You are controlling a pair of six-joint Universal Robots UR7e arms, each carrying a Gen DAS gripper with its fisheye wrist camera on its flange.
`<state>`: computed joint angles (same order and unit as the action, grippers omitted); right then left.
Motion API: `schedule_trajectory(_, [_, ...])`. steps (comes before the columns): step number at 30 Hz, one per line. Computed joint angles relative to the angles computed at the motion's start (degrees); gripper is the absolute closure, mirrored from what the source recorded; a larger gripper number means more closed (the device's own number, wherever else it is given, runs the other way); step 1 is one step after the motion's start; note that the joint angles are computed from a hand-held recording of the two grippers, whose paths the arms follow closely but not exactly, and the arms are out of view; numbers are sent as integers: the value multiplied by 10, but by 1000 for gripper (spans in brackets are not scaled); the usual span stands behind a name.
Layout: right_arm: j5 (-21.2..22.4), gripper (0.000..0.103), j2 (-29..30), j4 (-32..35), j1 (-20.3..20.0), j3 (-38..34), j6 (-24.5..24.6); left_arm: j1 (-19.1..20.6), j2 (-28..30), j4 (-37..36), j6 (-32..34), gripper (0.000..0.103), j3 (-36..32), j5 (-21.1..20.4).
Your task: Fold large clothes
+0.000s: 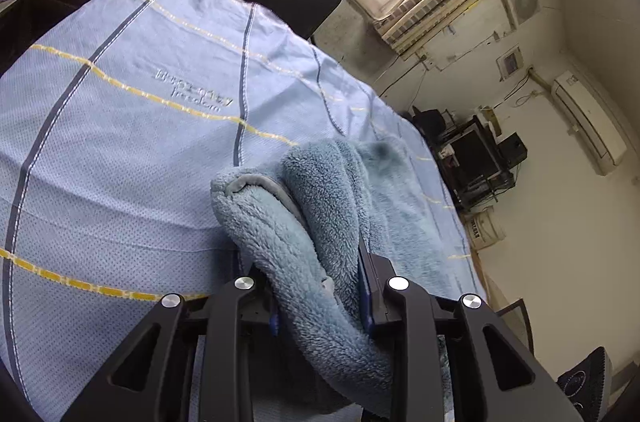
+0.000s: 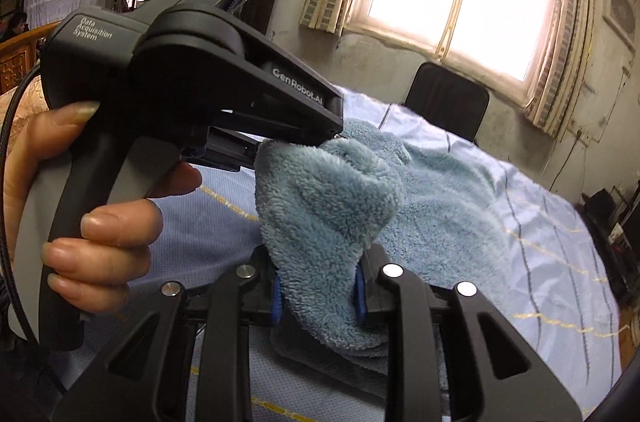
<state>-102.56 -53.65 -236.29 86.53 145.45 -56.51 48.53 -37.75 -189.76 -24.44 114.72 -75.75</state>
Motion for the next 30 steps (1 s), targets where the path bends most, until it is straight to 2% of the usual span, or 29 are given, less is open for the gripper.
schedule_trajectory(4, [-14,78,4,30,-11,-6,2,-1,17,35,0,71,-13,30])
schedule_trajectory(11, [-9,76,11,29,-27,1,-16,19,27,30,-10,56,-15,9])
schedule_trajectory(21, [-3,74,10,32,-32,2,-25,17,25,36,-14,53,-14,15])
schedule_trajectory(23, [-1,71,-2,49,-29,6,-18,13,22,40,-15,53,-14,21])
schedule_trajectory(25, [3,63,-17,70,-30,10,-15,7,18,44,-19,53,-12,29])
schedule_trajectory(30, [26,51,-62,97,-22,32,-8,-22,-3,32,-20,56,7,70])
